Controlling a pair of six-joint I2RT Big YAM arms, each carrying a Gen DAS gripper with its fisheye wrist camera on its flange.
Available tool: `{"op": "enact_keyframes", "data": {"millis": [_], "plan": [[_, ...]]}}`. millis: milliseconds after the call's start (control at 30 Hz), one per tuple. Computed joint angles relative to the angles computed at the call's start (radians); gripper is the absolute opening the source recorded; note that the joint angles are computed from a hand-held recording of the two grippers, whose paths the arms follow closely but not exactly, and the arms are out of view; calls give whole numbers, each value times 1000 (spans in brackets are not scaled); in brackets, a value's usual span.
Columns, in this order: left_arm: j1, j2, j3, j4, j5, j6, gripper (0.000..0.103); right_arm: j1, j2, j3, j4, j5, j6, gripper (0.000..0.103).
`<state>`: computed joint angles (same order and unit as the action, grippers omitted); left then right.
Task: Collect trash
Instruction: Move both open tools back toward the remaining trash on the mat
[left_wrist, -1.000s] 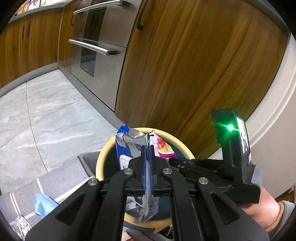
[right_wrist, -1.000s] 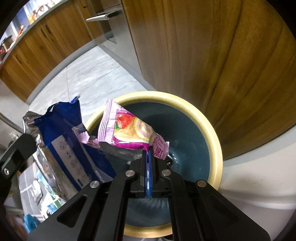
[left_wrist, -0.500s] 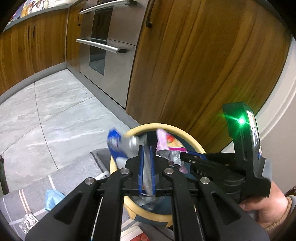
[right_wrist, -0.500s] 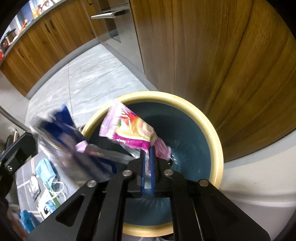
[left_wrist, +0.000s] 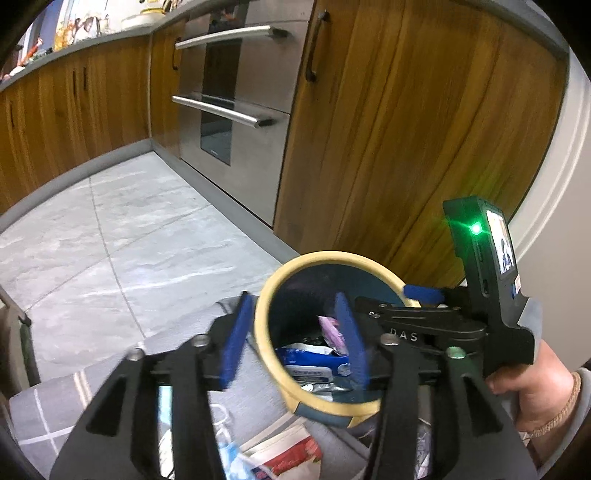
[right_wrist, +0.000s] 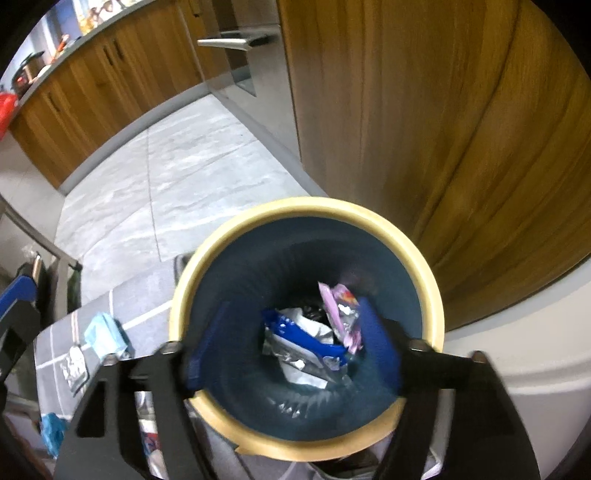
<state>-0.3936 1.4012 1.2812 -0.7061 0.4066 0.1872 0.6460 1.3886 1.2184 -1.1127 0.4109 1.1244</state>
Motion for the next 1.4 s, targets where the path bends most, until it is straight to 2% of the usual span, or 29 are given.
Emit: {"op": "enact_keyframes", "data": {"millis": [33, 167, 333, 467, 567, 733, 867, 967, 1133, 1233, 1400], "plan": [[8, -18, -10, 1, -9, 4, 61, 7, -1, 5, 2, 7, -4, 93], [40, -68, -32, -7, -17, 8, 84, 42, 8, 36, -19, 45, -22, 96], [99, -138, -60, -26, -15, 23, 97, 78, 10, 70, -54, 87, -11, 97], [157, -174, -68, -64, -5, 59, 97, 132, 26, 125, -82, 172, 14, 98], [209, -201, -77, -93, 7, 99, 97, 163, 35, 154, -68, 201, 13, 98], [291, -224, -93, -96, -3, 143, 97, 200, 52, 195, -39, 222, 40, 98], [349, -222, -105, -85, -6, 156, 97, 217, 70, 214, 1, 198, 63, 98], [394, -215, -118, -78, -8, 175, 97, 221, 91, 236, 19, 161, 42, 98], [462, -195, -148, -57, -19, 230, 97, 225, 143, 279, -5, 145, 8, 98], [498, -164, -150, -46, -26, 234, 97, 226, 167, 290, 5, 126, 4, 98], [525, -117, -150, -49, -50, 266, 97, 213, 229, 338, 1, 92, -43, 98]]}}
